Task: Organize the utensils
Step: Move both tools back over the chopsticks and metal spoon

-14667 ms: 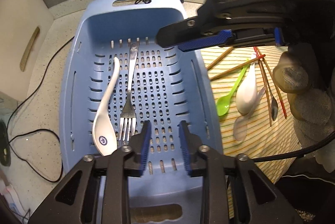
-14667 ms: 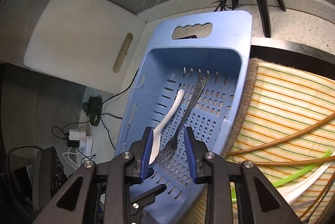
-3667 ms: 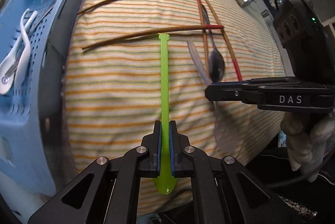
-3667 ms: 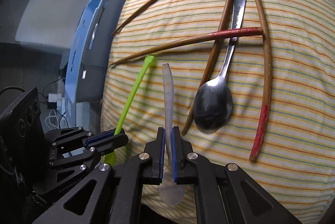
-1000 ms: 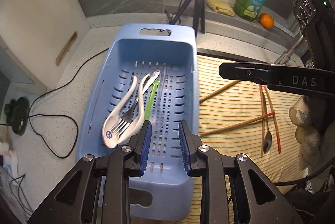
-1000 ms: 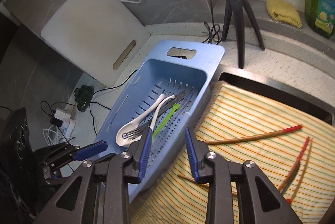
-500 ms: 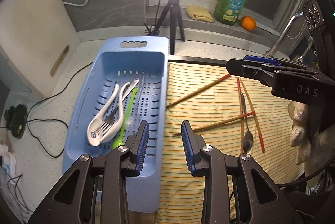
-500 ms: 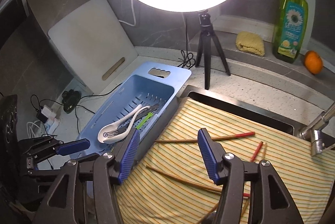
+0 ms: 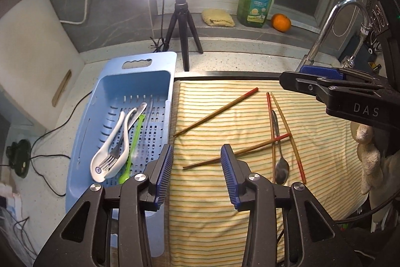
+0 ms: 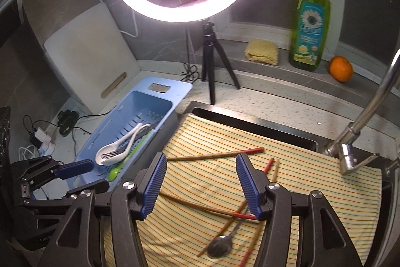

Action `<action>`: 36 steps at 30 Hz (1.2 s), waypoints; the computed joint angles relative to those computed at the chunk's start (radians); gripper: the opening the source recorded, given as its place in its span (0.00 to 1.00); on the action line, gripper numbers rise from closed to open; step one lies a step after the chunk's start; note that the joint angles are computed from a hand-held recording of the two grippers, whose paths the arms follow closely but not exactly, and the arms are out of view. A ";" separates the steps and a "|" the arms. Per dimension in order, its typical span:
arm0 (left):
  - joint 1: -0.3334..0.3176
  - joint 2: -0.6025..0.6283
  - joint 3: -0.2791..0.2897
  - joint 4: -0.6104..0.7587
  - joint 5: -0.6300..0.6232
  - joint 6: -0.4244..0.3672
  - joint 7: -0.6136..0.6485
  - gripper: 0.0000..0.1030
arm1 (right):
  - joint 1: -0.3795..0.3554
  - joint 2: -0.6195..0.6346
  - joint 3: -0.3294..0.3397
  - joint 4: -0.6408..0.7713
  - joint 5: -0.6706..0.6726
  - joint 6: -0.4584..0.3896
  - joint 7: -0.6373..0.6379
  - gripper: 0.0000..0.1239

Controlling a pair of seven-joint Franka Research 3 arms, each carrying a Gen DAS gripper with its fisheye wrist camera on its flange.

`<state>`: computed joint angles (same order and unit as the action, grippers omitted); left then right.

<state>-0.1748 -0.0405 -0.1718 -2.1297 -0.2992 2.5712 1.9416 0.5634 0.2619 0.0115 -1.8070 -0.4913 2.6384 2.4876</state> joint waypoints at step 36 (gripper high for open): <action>-0.022 0.136 -0.067 0.064 0.151 -0.129 0.189 0.33 | -0.216 -0.241 0.096 -0.472 0.255 0.156 0.003 0.50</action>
<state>-0.1963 0.0958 -0.2387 -2.0654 -0.1483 2.4420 2.1305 0.3470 0.0211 0.1075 -2.2786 -0.2360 2.7949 2.4908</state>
